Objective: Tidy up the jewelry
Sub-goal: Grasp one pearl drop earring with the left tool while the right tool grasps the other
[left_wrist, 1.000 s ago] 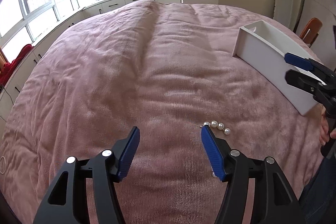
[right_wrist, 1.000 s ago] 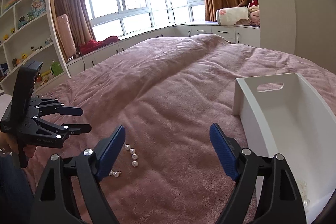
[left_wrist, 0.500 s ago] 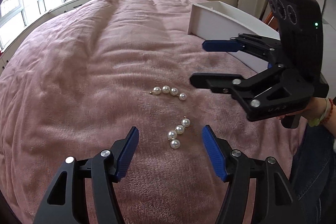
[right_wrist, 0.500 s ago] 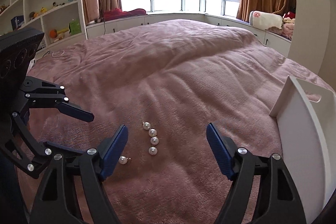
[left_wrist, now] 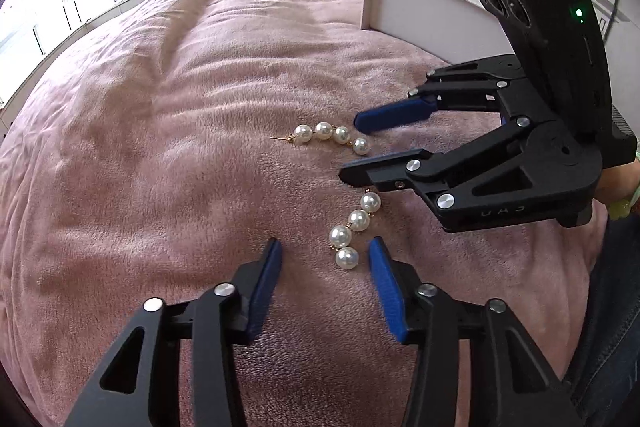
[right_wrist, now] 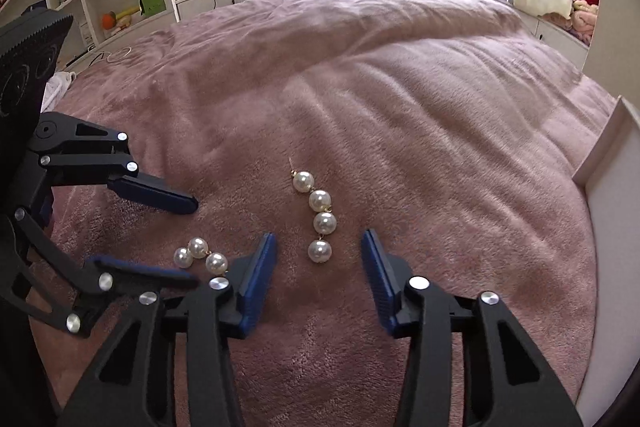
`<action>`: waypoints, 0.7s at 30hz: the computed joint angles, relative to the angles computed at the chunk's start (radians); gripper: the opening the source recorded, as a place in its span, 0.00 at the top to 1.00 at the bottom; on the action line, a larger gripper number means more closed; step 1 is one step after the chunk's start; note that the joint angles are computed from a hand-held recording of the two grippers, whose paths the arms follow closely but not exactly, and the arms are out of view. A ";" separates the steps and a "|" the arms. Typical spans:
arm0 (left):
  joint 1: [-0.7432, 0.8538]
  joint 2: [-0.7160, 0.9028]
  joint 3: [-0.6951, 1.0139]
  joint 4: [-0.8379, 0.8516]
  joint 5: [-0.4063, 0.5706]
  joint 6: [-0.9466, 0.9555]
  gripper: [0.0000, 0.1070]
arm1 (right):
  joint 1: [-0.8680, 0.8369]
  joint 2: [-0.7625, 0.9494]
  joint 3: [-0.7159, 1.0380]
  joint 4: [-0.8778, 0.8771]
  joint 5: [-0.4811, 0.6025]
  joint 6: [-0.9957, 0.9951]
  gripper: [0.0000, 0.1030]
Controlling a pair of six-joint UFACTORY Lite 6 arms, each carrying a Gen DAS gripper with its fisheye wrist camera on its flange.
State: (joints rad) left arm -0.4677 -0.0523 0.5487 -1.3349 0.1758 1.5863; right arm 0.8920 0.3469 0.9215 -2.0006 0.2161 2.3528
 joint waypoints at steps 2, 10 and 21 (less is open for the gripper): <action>-0.002 -0.003 -0.002 -0.004 -0.009 0.005 0.60 | -0.002 -0.001 0.001 -0.013 -0.005 0.015 0.63; -0.027 -0.020 -0.019 -0.056 -0.056 0.058 0.75 | -0.032 -0.031 -0.034 -0.224 -0.026 0.242 0.88; -0.030 -0.026 -0.024 -0.143 -0.071 0.136 0.85 | -0.038 -0.075 -0.049 -0.186 -0.028 0.227 0.88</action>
State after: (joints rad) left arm -0.4975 -0.0784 0.5251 -1.4780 0.1051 1.7224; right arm 0.8541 0.2720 0.8725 -2.1864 0.1885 2.5798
